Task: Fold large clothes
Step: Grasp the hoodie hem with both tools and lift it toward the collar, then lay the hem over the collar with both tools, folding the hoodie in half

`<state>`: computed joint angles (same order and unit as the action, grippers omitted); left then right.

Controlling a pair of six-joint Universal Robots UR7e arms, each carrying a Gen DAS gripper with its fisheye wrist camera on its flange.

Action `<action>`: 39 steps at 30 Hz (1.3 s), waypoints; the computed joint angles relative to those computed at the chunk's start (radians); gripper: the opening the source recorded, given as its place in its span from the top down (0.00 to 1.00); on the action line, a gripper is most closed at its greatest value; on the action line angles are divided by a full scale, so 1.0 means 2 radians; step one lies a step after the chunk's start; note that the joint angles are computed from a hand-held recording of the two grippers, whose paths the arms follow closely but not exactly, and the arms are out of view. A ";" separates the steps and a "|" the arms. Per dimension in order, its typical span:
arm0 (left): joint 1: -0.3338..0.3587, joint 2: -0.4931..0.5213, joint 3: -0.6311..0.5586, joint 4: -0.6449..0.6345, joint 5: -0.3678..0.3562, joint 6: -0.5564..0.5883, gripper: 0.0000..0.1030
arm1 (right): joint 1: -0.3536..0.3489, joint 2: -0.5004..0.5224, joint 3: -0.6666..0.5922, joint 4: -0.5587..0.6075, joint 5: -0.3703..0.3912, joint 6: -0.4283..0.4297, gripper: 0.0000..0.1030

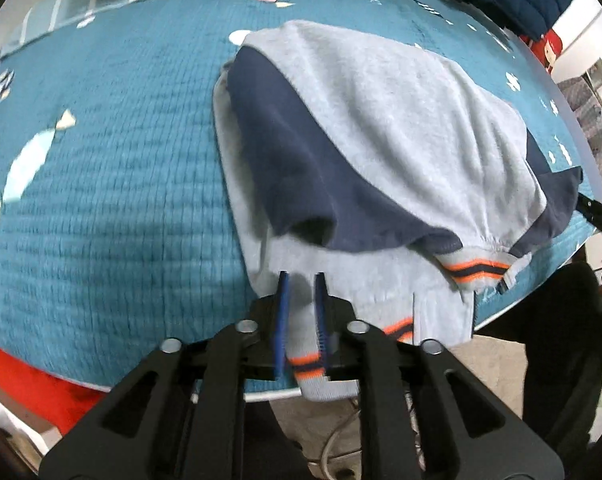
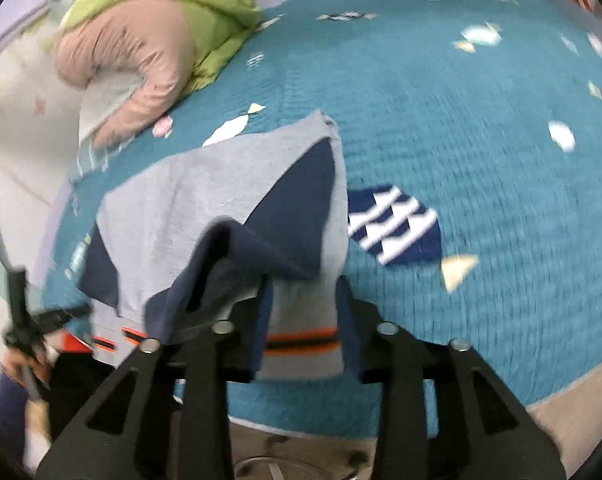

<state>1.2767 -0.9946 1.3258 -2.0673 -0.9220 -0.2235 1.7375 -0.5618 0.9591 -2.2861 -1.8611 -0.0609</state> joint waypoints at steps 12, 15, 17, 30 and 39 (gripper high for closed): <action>0.017 0.001 0.007 -0.118 -0.042 -0.126 0.54 | -0.018 -0.003 0.021 -0.078 0.149 0.258 0.41; 0.018 0.014 -0.003 -0.131 -0.060 -0.145 0.46 | -0.015 0.002 0.024 -0.100 0.170 0.287 0.40; 0.017 0.029 -0.021 -0.131 -0.063 -0.154 0.37 | -0.010 0.008 0.017 -0.104 0.169 0.282 0.40; 0.017 0.015 -0.015 -0.119 -0.050 -0.174 0.95 | -0.012 0.021 -0.002 -0.058 0.078 0.250 0.96; 0.003 -0.043 0.036 -0.123 -0.100 -0.191 0.96 | -0.015 -0.016 0.034 -0.064 0.093 0.215 0.96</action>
<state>1.2819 -1.0796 1.3975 -2.3133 -1.1219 -0.6050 1.7077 -0.5941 1.0275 -2.4131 -1.6747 0.3690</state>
